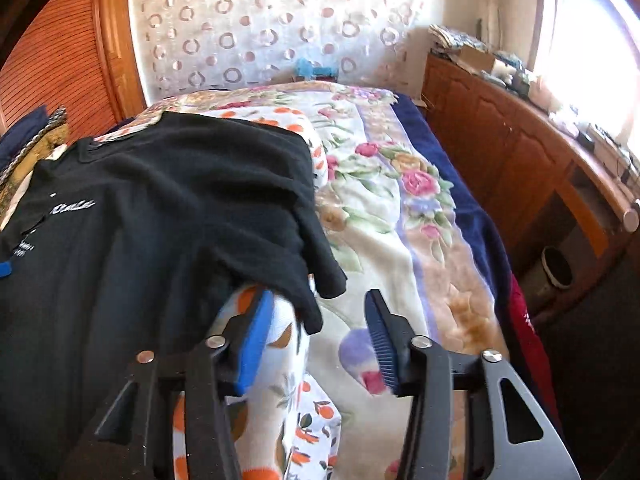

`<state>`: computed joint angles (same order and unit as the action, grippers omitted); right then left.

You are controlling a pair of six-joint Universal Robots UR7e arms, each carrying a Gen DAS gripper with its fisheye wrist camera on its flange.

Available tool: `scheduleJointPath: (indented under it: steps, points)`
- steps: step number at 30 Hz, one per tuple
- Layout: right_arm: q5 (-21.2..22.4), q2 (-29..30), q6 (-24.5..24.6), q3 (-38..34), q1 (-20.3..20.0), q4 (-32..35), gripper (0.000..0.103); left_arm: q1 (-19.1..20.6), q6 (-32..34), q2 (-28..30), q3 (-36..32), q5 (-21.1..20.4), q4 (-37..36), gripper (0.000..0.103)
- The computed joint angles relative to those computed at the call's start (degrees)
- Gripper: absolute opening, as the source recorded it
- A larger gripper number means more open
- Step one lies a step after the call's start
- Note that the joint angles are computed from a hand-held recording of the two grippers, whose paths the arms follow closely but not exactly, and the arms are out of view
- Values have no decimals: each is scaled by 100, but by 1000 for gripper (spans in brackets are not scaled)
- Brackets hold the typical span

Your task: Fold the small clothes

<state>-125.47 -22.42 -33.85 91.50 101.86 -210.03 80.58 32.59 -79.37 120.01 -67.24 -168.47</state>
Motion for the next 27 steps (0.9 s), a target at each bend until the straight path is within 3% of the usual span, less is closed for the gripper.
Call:
scheduleJointPath:
  steps: [7,9,11,15,20,24,27]
  points:
    - [612,-172,477,-72,-202,486,31,13,0,20,5,8,-30,81]
    - [986,-333,765,161,-300,544,13,32,-35,12,-3,-21,-12,81]
    - [1176,-385,867,237,-352,527,4,39,-60,10,-5,-30,-13,81]
    - [1064,-278,498,312,-256,-248,4,40,-82,10,-3,-44,-27,81]
    - [937,-68,-234,316,177,-1047,4,42,-112,12,5,-48,-57,81]
    - [1277,-122,-501,474,411,-525,4,33,-113,12,16,-30,-68,81]
    - [1125,-148,-309,609,410,67,4,43,-125,6,11,-60,-60,81]
